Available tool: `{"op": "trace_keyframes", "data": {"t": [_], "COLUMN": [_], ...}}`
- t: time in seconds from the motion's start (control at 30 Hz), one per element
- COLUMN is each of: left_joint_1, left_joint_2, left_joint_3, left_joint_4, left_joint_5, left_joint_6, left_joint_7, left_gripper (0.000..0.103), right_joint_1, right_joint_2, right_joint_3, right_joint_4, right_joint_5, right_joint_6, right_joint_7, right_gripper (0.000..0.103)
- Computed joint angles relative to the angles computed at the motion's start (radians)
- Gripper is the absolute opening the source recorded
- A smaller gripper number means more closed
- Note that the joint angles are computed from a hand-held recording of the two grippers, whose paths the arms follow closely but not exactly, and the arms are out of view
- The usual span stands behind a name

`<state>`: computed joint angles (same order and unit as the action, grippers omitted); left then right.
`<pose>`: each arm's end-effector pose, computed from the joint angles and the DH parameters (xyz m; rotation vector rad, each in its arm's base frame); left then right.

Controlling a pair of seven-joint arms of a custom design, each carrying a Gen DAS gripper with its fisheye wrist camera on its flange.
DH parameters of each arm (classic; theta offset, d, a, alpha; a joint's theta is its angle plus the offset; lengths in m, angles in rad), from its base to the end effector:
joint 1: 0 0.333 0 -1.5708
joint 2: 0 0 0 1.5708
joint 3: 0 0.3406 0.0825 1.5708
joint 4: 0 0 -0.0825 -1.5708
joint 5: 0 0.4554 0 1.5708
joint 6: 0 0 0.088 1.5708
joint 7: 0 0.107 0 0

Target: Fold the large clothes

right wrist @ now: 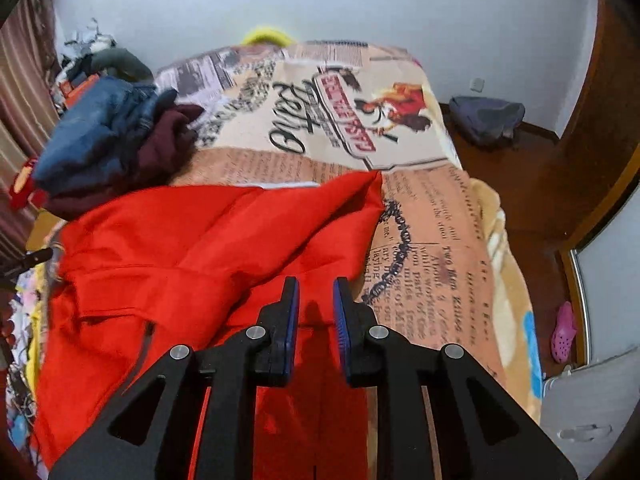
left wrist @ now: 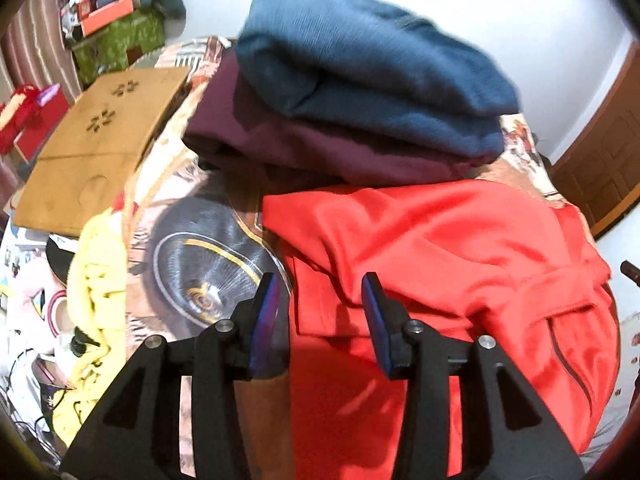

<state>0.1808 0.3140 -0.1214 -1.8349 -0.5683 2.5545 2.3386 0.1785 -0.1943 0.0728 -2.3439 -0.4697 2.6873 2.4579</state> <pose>0.7297 0.0573 0.3875 -1.7027 2.2615 -0.8013 0.5484 0.1567 0.4528 -1.6043 2.0978 -0.5876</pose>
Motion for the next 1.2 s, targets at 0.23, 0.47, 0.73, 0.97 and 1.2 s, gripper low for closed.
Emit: {"op": "trace_keyframes", "data": {"t": [0.23,0.47,0.73,0.97,1.2], "left_joint_1": [0.033,0.049,0.072,0.098,0.109], "left_joint_2": [-0.111,-0.154,-0.113,-0.111,-0.167], "left_joint_3": [0.013,0.068,0.088,0.086,0.097], "left_joint_4": [-0.081,-0.127,-0.154,-0.193,-0.264], "left_joint_5": [-0.079,-0.048,-0.041,-0.101,-0.197], "left_joint_6": [-0.061,-0.272,-0.437,-0.523,-0.558], "left_joint_7": [0.108,0.112,0.072,0.096,0.193], "left_gripper": [0.065,0.067,0.067,0.067,0.067], "right_joint_1": [-0.030,0.011,0.046,0.103,0.096], "right_joint_2": [-0.156,-0.230,-0.241,-0.273,-0.254], "right_joint_3": [0.062,0.045,0.036,0.007,0.057], "right_joint_4": [-0.093,-0.183,-0.265,-0.342,-0.353], "right_joint_5": [-0.122,-0.014,0.084,0.202,0.199], "right_joint_6": [0.010,0.049,0.017,0.045,0.084], "right_joint_7": [0.135,0.074,0.078,0.059,0.089], "right_gripper": [0.055,0.058,0.058,0.058,0.058]}}
